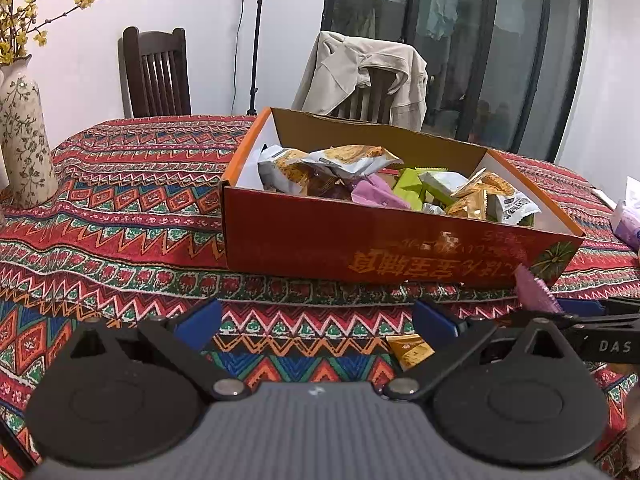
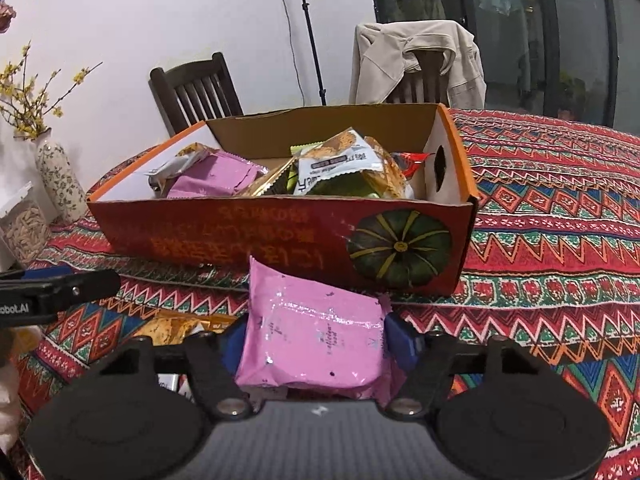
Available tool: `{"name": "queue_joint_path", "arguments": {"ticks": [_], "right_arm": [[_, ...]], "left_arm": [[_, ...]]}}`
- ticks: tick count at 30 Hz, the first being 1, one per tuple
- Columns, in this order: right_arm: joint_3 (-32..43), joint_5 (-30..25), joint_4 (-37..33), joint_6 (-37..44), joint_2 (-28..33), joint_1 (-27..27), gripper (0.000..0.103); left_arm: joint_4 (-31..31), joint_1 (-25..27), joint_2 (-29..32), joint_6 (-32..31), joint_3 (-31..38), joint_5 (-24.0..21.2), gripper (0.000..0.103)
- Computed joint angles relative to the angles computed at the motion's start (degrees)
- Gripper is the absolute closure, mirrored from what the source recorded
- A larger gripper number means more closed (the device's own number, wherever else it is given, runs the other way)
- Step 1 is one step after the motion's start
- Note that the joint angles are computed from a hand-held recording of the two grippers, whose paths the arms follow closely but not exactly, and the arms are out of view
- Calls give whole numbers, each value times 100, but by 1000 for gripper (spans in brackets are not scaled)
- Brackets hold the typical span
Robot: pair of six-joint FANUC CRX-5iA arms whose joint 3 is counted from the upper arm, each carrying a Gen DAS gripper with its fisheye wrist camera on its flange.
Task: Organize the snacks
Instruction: 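Grasp the pink packet with the right tool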
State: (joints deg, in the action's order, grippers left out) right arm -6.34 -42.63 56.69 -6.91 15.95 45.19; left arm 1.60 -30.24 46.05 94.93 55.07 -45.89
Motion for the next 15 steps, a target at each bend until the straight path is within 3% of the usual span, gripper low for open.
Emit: {"name": "queue_joint_path", "arguments": {"ticks": [15], "right_arm": [[-617,-397,705,-837,-429,122,35]], "left_arm": [[-380,-202,346,74,910,-860,0]]}}
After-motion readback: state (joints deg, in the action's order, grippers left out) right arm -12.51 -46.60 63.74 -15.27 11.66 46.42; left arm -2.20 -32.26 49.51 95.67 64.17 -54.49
